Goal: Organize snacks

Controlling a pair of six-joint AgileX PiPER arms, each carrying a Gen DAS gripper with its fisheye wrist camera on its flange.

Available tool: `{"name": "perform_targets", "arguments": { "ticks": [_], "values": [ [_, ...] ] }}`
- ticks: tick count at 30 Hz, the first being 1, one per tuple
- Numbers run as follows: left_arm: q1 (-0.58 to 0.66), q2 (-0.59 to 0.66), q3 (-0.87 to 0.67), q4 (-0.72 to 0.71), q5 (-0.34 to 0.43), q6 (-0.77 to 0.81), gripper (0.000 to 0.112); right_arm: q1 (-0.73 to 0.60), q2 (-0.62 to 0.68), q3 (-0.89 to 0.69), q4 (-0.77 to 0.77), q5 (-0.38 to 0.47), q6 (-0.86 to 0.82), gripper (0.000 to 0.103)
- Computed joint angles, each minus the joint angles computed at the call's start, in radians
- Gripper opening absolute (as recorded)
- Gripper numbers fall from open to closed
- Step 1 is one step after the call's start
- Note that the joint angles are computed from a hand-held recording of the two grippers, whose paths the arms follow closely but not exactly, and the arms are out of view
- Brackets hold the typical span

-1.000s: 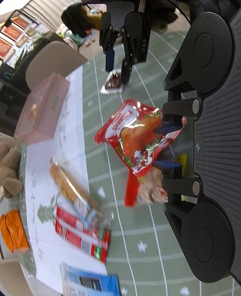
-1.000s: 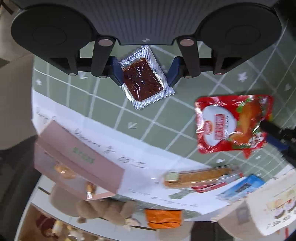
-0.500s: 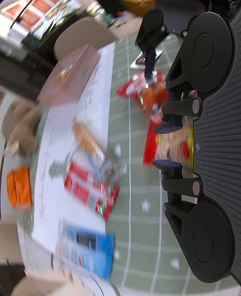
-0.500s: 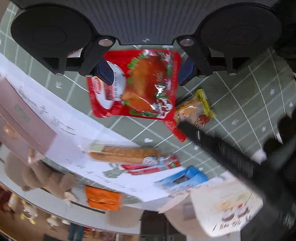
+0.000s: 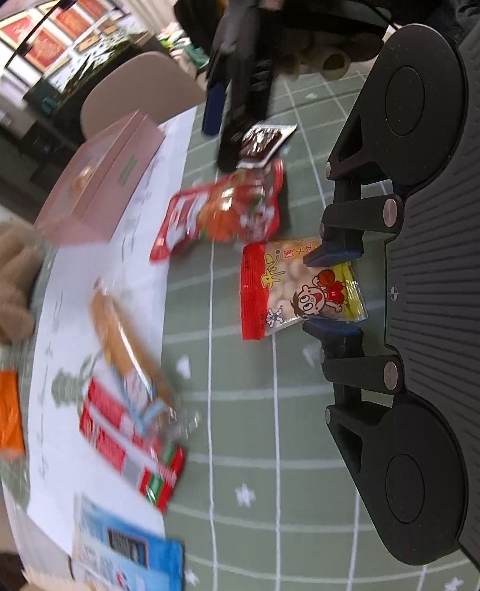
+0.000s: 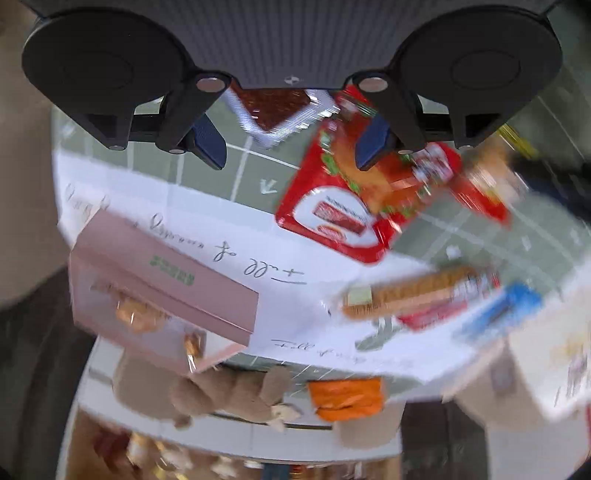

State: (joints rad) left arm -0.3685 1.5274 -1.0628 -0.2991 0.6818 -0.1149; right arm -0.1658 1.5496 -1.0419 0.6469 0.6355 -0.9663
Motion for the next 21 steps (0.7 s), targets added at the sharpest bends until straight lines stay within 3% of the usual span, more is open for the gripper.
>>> {"name": "perform_targets", "arguments": {
  "ticks": [8, 10, 14, 18, 21],
  "values": [
    [-0.031, -0.042, -0.009, 0.134, 0.031, -0.101, 0.034, 0.053, 0.235, -0.269, 0.033, 0.210, 0.418, 0.078],
    [-0.035, -0.056, -0.021, 0.157, 0.049, -0.113, 0.034, 0.119, 0.235, -0.267, -0.023, 0.156, 0.453, 0.082],
    [-0.074, -0.053, -0.046, 0.197, 0.053, -0.124, 0.034, 0.255, 0.209, -0.225, -0.261, 0.009, 0.488, 0.078],
    [-0.138, -0.019, -0.070, 0.273, 0.056, -0.173, 0.034, 0.191, 0.188, -0.204, -0.166, 0.009, 0.334, 0.054],
    [-0.157, 0.008, -0.084, 0.250, 0.054, -0.138, 0.034, 0.149, 0.173, -0.190, -0.243, -0.058, 0.364, 0.051]
  ]
}}
